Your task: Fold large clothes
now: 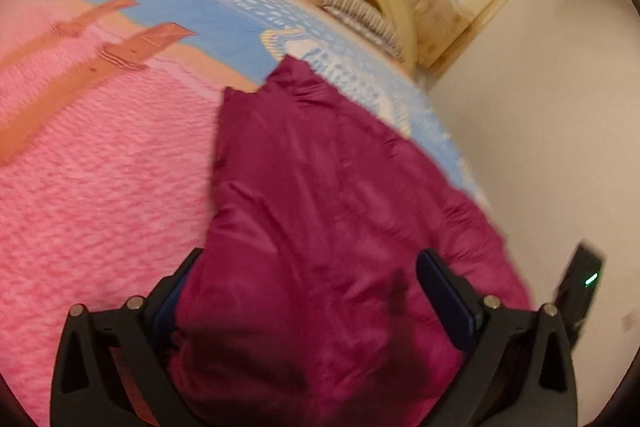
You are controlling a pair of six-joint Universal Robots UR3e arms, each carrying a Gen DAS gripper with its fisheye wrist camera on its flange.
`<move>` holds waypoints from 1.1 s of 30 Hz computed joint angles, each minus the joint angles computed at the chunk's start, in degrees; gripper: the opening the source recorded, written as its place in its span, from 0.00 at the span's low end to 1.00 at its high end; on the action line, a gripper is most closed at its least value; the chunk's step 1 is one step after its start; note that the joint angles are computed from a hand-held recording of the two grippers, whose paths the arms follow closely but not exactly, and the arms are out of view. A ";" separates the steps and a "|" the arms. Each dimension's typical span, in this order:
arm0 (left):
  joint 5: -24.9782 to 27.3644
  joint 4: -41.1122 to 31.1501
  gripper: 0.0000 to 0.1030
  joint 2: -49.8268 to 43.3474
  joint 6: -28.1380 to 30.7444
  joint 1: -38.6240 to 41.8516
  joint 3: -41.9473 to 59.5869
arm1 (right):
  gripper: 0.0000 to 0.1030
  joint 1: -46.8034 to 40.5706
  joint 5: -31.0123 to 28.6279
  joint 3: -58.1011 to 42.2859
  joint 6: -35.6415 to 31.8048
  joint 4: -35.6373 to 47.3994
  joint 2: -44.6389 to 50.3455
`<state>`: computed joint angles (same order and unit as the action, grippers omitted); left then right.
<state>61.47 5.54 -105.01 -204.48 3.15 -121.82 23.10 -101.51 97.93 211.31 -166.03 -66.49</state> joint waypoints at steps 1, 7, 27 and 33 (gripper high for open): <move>-0.50 -0.31 0.83 -0.35 0.03 -0.04 0.53 | 0.17 -0.09 0.16 0.00 0.10 0.13 -0.09; -3.86 3.08 0.76 0.57 1.50 1.84 -3.18 | 0.17 1.91 -2.10 1.95 2.09 1.50 -5.23; -18.96 -3.93 0.18 14.89 9.24 10.28 -5.48 | 0.16 0.31 11.38 10.93 18.19 -9.59 -4.80; -19.03 -21.54 0.18 30.36 23.11 17.51 -7.09 | 0.16 8.23 16.27 -3.25 23.07 -8.68 6.17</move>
